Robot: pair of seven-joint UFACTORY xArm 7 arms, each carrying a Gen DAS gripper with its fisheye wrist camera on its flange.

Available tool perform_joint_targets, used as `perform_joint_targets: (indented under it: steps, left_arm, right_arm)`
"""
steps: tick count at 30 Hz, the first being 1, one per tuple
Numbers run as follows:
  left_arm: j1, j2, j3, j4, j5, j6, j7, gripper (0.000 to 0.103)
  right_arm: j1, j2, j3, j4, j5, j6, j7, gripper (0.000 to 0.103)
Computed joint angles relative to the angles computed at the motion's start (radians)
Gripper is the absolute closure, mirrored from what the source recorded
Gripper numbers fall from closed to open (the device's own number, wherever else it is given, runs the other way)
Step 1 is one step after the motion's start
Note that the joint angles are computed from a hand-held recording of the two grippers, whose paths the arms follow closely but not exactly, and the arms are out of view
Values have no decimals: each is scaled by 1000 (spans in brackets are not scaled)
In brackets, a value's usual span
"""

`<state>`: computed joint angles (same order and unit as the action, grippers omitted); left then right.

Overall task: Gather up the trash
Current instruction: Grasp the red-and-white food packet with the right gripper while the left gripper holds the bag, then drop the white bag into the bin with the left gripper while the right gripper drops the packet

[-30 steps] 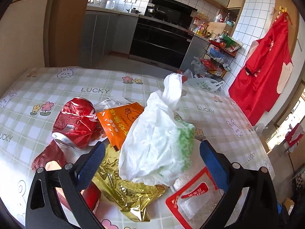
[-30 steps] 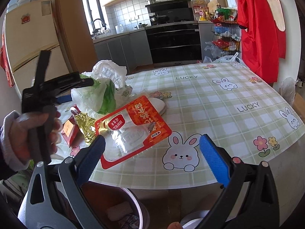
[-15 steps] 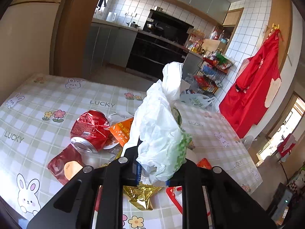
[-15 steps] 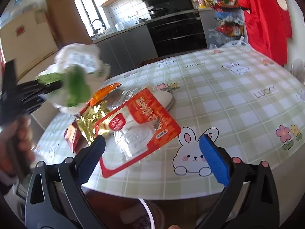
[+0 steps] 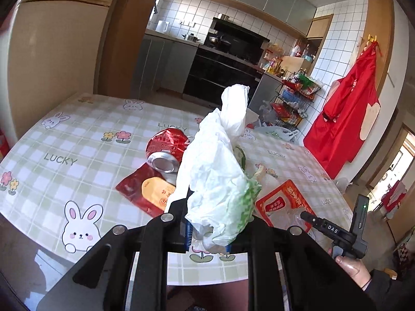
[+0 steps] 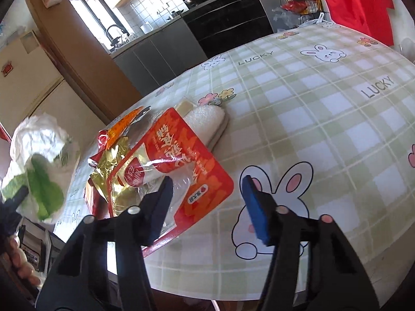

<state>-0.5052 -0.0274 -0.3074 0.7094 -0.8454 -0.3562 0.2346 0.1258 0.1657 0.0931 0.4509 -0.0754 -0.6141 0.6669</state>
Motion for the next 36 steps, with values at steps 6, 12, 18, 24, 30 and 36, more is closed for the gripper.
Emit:
perform_joint_targets:
  steps: [6, 12, 18, 24, 30, 36]
  left_arm:
    - [-22, -97, 51, -136, 245, 24, -227, 85]
    - [-117, -171, 174, -227, 511, 38, -426, 85]
    - [-255, -223, 322, -290, 765, 44, -594, 85]
    - [-224, -303, 285, -358, 827, 65, -670, 84]
    - [-252, -350, 315, -383, 893, 199, -692, 84]
    - [-434, -342, 471, -386, 830, 253, -639, 75]
  right_arm:
    - [88, -49, 4, -29, 193, 10, -107, 72]
    - [146, -148, 30, -78, 355, 0, -221, 74]
    - [182, -280, 112, -127, 588, 6, -377, 74]
    - [173, -437, 272, -166, 853, 32, -549, 74]
    - [134, -583, 434, -184, 1059, 84, -687, 74]
    - [99, -683, 536, -189, 1179, 124, -761, 74]
